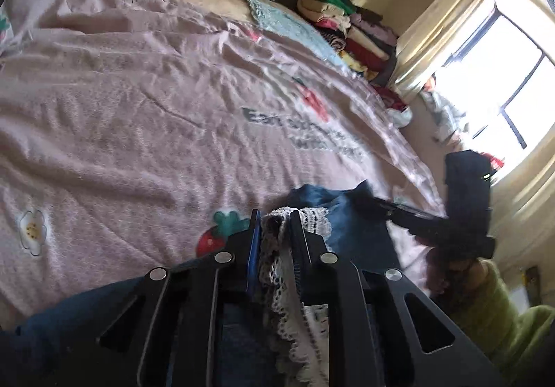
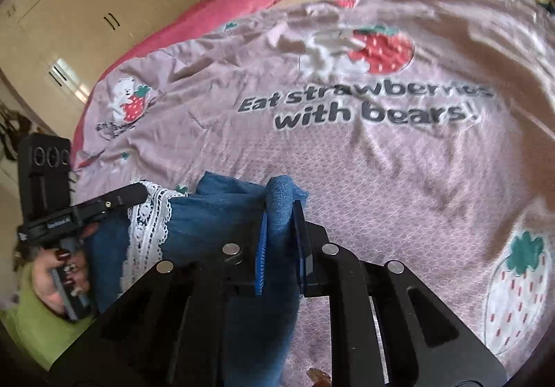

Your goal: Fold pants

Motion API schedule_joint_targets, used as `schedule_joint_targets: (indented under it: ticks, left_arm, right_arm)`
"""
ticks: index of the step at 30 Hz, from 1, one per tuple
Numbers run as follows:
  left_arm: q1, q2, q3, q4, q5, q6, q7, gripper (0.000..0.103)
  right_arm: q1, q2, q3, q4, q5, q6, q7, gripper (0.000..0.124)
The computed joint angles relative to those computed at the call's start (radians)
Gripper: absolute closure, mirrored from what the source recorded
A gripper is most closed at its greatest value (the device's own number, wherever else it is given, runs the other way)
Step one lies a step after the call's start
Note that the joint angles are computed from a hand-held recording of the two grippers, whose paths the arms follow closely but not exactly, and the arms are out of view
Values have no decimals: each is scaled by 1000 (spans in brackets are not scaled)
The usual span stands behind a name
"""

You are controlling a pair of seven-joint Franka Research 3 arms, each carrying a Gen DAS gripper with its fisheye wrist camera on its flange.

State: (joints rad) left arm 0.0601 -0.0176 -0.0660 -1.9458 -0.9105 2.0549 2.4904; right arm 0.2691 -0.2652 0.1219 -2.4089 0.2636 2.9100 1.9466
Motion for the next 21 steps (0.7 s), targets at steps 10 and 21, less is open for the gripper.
schedule_joint_targets:
  ticks: [10,21]
  left_arm:
    - [-8,-33,-5,-51,50,91,11,39]
    - [-64,-244,63,-218,101,176,54,5]
  right_arm:
    - [-145,-35,128,13,-460,-112,384,61]
    - [-158,-199,191,-47,-518,-165,476,43]
